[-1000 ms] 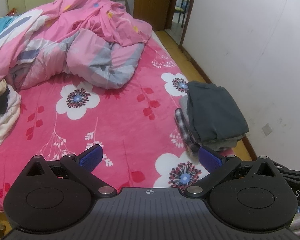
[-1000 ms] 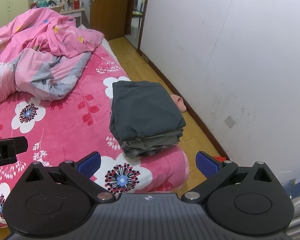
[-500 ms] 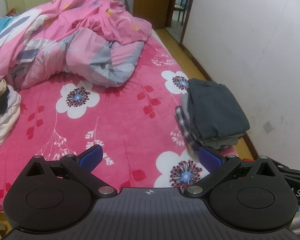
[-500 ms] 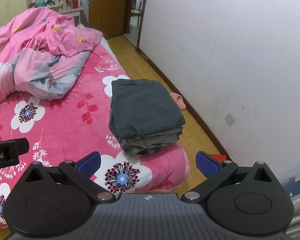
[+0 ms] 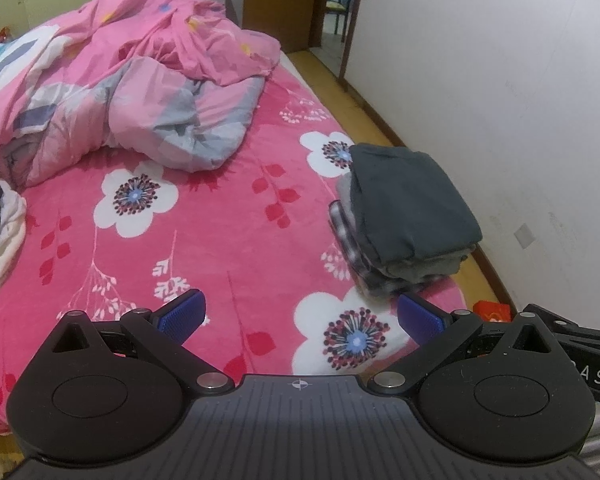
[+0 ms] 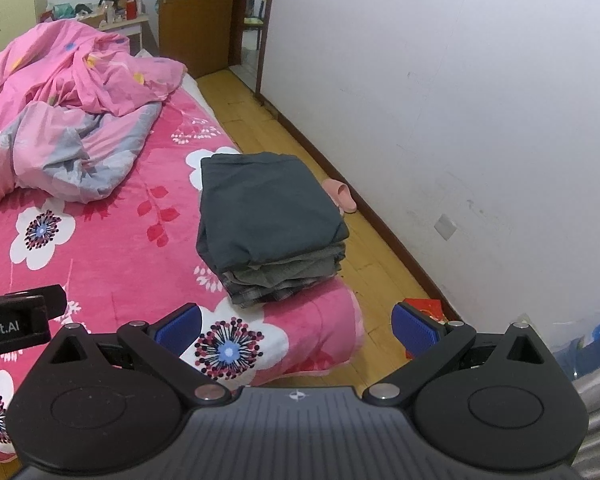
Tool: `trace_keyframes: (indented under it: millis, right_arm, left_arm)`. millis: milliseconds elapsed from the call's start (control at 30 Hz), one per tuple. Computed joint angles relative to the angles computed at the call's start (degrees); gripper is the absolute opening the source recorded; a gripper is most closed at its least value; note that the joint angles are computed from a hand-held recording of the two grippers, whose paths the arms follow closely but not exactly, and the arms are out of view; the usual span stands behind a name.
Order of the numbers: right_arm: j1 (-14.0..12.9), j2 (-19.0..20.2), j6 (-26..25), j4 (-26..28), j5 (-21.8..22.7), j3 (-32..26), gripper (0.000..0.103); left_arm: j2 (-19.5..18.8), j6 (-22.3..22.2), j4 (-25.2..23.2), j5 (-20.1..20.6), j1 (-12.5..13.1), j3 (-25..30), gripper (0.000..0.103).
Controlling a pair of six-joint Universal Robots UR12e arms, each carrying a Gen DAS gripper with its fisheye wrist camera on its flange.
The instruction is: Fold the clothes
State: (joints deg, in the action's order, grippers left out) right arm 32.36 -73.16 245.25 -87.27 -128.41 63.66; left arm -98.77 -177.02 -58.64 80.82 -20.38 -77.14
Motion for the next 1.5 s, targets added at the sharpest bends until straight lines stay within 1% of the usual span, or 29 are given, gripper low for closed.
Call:
trace_keyframes:
  millis: [333, 700, 1200, 1500]
  right_arm:
    - [0.2, -1.1, 2.3, 2.2, -0.5, 0.9, 0.103]
    - [0.0, -3.0, 5.8, 4.8, -1.0, 2.7, 0.103]
    - [-0.3, -5.0, 7.3, 4.8, -0.8, 5.1, 0.103]
    - [-0.6, -5.4, 6.3, 3.2, -0.5, 6.0, 0.103]
  left_arm:
    - [0.0, 0.7, 0.2, -0.6, -0.9, -0.1, 0.103]
    - [-0.1, 1.3, 0.2, -1.4, -2.5, 0.0, 0.103]
    - [-0.3, 1.4, 0.2, -0.8, -3.8, 0.2, 0.103]
    - [-0.5, 0.6, 0.1, 0.2, -3.9, 0.4, 0.103]
